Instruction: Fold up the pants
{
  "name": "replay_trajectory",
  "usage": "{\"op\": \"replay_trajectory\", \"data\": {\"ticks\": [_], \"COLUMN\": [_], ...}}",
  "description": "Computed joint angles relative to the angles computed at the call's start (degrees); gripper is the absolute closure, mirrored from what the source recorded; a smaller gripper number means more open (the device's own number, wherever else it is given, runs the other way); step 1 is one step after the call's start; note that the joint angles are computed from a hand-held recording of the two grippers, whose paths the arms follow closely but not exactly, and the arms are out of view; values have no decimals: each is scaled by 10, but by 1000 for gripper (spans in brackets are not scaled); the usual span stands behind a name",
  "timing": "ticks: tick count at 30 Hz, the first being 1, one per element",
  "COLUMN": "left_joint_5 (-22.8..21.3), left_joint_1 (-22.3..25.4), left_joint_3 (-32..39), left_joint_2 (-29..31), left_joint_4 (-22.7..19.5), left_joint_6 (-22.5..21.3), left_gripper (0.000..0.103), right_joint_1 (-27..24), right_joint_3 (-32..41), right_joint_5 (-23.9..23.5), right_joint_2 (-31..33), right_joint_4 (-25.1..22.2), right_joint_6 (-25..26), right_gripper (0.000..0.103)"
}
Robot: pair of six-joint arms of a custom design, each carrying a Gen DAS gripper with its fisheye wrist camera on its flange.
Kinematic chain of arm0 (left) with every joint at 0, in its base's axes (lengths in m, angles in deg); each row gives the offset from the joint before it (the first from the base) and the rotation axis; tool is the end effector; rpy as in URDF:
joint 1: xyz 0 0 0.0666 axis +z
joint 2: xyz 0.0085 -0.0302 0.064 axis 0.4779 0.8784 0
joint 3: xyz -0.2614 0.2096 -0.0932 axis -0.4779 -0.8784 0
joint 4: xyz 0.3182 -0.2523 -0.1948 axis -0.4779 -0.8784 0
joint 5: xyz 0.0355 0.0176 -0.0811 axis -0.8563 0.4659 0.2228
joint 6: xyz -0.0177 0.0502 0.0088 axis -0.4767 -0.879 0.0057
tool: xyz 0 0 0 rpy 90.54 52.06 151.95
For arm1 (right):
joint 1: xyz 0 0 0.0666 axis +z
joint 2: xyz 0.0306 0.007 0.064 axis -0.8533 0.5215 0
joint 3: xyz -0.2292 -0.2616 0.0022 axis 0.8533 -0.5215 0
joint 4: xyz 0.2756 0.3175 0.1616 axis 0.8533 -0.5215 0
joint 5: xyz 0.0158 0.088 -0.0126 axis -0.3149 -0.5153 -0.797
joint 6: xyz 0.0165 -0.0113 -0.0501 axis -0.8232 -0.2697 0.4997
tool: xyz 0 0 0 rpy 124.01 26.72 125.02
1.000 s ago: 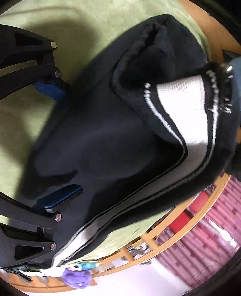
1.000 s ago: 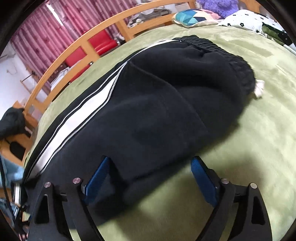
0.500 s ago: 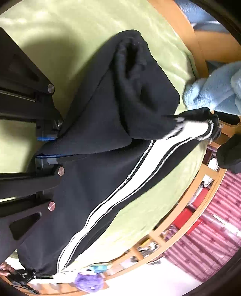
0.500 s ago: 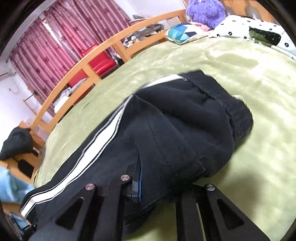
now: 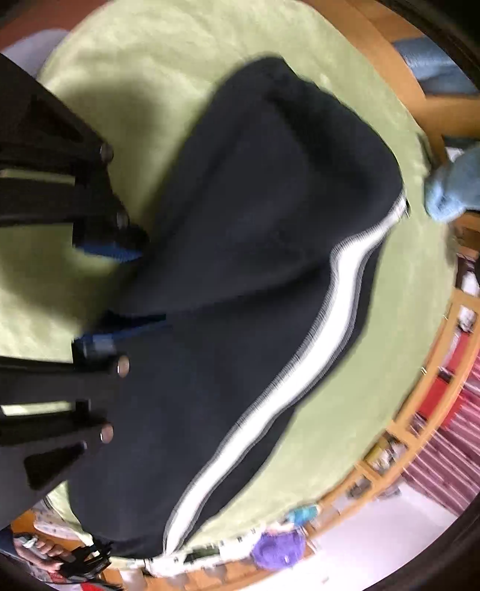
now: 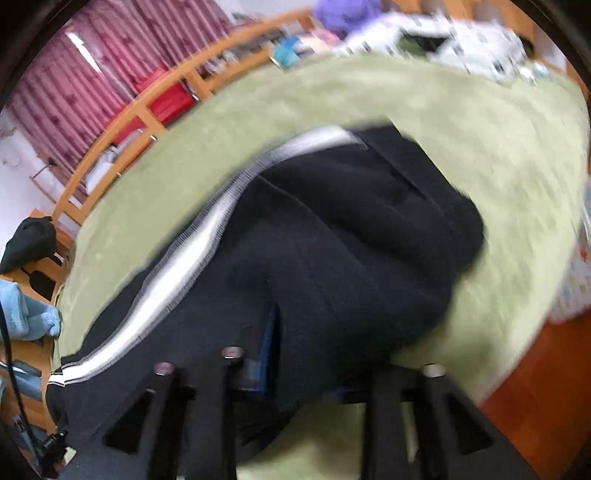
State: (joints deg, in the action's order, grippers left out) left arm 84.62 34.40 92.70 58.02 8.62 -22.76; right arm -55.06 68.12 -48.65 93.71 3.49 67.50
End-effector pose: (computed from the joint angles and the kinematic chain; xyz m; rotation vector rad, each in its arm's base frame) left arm 0.2616 0.0295 0.3339 -1.0899 2.3697 -0.1120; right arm 0.5437 0.0418 0.3458 0.1548 2.6135 0.4396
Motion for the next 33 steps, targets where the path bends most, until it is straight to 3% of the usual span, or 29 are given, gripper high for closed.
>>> {"op": "replay_trajectory", "data": {"ticks": [2,3,4,6,8,9,12,13,17,21,24,25,27,28,30,33], "left_joint_5": [-3,-14,-24,-56,-28,-20,14,11,59,62,82,83,110,130,130,149], "left_joint_1": [9,15,25,23,80,98,157,157,215,237,252,258,282,299,325,354], "left_joint_3": [-18,-25,-35,-37,-45,-46,-56,-66,-75,-76,-84,-83,-79,-83,-91,-92], "left_joint_2": [-56,-87,-115,-132,-149,-151,-139,-152,-102,-48,-35,-30,-20,-38,-89,-119], "left_joint_4": [-13,-19,-23,-23,-19,-16,45,46,110,136,171,176,181,175,156,119], "left_joint_6": [-8,-13,-21,-20,-61,-68,-84,-77,-78,-63,-46,-41,-44,-47,-56,-84], "left_gripper": [58,45,39,39,39,39,39,40,40,41,50,71,92,95,96,96], "right_joint_1": [0,-1,-2,-1,-1,-1,5,10,40,68,86,93,105,110,121,131], "right_joint_3": [-38,-51,-68,-86,-98,-105,-113,-116,-108,-100,-94,-92,-88,-87,-83,-85], "right_joint_5": [21,23,26,33,33,31,36,40,72,95,99,100,105,105,111,118], "right_joint_2": [-37,-50,-70,-92,-111,-121,-142,-149,-157,-157,-153,-151,-147,-145,-143,-146], "right_joint_4": [5,8,12,7,1,1,0,0,-7,-15,-18,-17,-16,-16,-16,-13], "right_joint_6": [15,18,16,8,-6,-13,-30,-36,-52,-65,-75,-77,-82,-82,-81,-81], "right_gripper": [51,44,40,40,40,40,40,40,40,40,40,40,40,40,40,40]}}
